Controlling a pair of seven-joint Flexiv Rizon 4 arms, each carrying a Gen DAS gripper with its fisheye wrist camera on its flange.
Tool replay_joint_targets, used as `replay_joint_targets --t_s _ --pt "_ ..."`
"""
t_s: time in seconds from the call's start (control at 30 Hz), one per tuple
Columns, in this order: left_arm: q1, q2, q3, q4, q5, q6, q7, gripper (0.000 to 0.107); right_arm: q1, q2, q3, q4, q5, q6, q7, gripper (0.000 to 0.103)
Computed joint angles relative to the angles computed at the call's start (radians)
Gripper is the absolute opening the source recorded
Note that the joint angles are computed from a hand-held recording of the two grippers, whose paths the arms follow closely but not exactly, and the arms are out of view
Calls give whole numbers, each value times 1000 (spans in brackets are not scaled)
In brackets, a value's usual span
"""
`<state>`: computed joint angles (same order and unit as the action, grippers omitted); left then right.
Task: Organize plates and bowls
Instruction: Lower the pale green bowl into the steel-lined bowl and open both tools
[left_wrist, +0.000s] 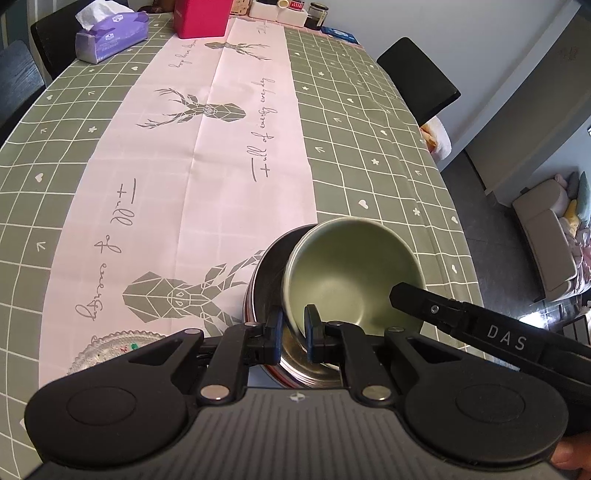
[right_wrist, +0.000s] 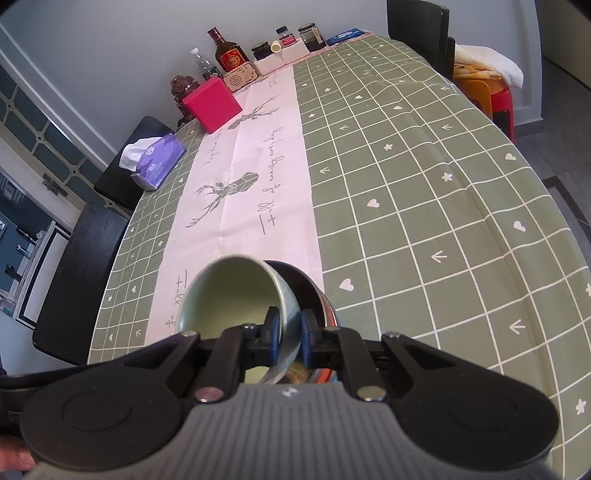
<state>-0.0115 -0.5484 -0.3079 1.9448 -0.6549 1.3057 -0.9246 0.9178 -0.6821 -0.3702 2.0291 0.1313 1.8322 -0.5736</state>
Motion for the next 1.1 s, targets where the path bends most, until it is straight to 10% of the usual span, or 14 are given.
replay_joint_targets --t_s 1.1 --pt "-12 -33 31 -49 81 -38 -29 14 17 -21 -30 -7 -40 -30 17 12"
